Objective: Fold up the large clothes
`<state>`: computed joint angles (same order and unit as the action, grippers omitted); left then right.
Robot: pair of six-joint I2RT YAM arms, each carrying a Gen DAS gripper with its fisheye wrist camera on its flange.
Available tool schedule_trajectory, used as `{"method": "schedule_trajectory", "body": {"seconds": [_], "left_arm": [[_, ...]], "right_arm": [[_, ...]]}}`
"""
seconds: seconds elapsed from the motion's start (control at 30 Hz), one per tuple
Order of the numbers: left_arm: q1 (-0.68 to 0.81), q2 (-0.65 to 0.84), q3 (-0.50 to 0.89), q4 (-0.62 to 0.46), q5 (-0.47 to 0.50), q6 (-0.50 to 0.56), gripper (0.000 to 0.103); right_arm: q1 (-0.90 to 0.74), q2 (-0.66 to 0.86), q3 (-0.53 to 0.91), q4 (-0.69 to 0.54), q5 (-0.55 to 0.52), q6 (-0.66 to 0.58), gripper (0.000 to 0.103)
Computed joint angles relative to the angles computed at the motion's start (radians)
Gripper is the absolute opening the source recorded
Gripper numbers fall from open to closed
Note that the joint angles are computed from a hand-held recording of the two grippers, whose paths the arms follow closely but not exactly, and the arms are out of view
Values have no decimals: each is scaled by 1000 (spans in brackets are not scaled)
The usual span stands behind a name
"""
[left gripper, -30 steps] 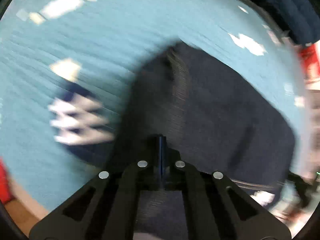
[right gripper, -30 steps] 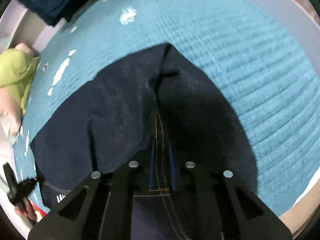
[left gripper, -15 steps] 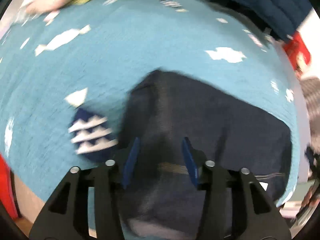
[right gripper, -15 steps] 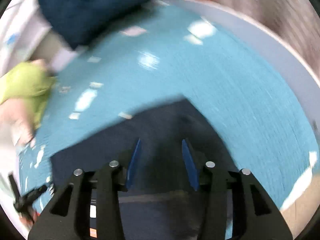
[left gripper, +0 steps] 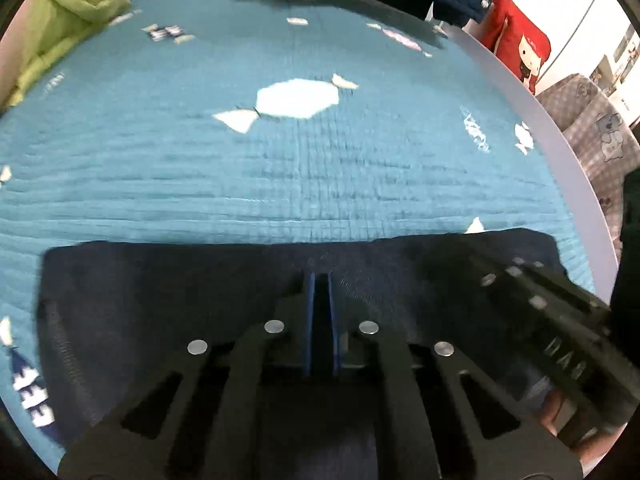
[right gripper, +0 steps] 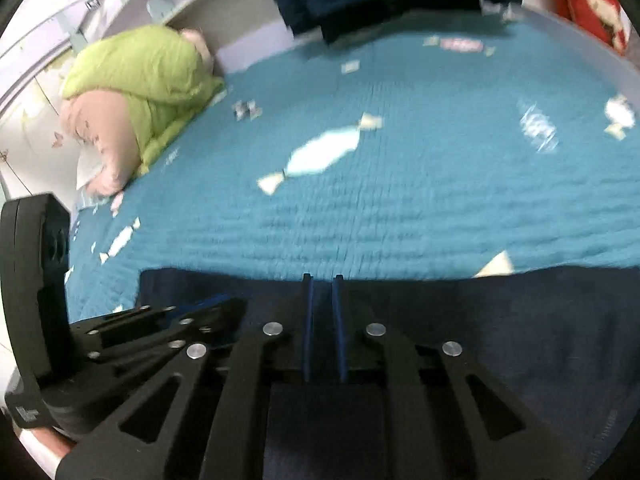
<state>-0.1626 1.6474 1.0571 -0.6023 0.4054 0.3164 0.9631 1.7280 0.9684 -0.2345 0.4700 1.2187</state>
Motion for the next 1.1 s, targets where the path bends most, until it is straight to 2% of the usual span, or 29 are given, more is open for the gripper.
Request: {"method": "schedule_trajectory", "body": {"seconds": [0.07, 0.13, 0.17, 0.2, 0.23, 0.3, 0.33, 0.37, 0.4, 0.43, 0.47, 0.5, 0.6, 0.67, 0.73, 0.8, 0.83, 0.9, 0.93, 1.0, 1.03, 1.07, 1.1], "left_arm": [[6, 27, -32, 86, 10, 4, 2], [62, 34, -23, 46, 83, 38, 2], [92, 41, -10, 35, 75, 45, 2], [113, 38, -7, 36, 62, 56, 2], [144, 42, 3, 32, 57, 79, 2], [197, 51, 8, 84, -40, 77, 2], [235, 70, 29, 94, -69, 77, 2], [284, 105, 73, 62, -38, 88, 2], [337, 143, 121, 33, -10, 86, 2], [364, 157, 139, 44, -25, 84, 2], [398, 199, 199, -17, 31, 114, 2], [409, 213, 228, -53, 45, 112, 2], [385, 110, 182, -52, -18, 108, 1], [392, 31, 150, -99, 52, 154, 1], [386, -49, 116, -201, 138, 208, 1], [353, -138, 41, -255, 170, 255, 1], [331, -178, -6, -280, 186, 280, 1], [289, -225, -85, -282, 163, 303, 1], [263, -253, -147, -238, 114, 305, 1], [298, -296, -239, -160, 113, 368, 1], [324, -320, -269, -111, 48, 377, 1], [362, -305, -268, -102, 28, 402, 1], [443, -252, -241, -96, 20, 442, 1]], "right_arm": [[-5, 7, -52, 71, -15, -23, 0], [-11, -48, -104, 71, -12, -24, 0], [-11, -82, -127, 30, 10, -3, 0], [0, -128, -149, -93, 58, 60, 0], [-4, -185, -220, -89, 65, 88, 0], [-5, -345, -382, -86, 77, 181, 0], [7, -445, -442, -138, 100, 235, 0], [21, -496, -452, -230, 127, 274, 0], [25, -530, -461, -266, 129, 267, 0], [34, -531, -443, -328, 136, 289, 0], [43, -532, -426, -366, 140, 309, 0], [58, -514, -385, -430, 146, 358, 0], [180, -449, -247, -585, 232, 542, 5], [237, -403, -167, -548, 288, 502, 5], [282, -304, -71, -444, 297, 401, 5], [291, -231, -37, -285, 245, 310, 5], [288, -182, -40, -145, 188, 251, 5], [285, -103, -6, -88, 123, 209, 5], [296, -37, 42, -142, 104, 202, 3], [326, -41, -15, -149, 108, 244, 0], [349, -87, -83, -110, 124, 286, 0], [385, -152, -151, -131, 145, 382, 0], [425, -204, -183, -230, 162, 503, 0]]}}
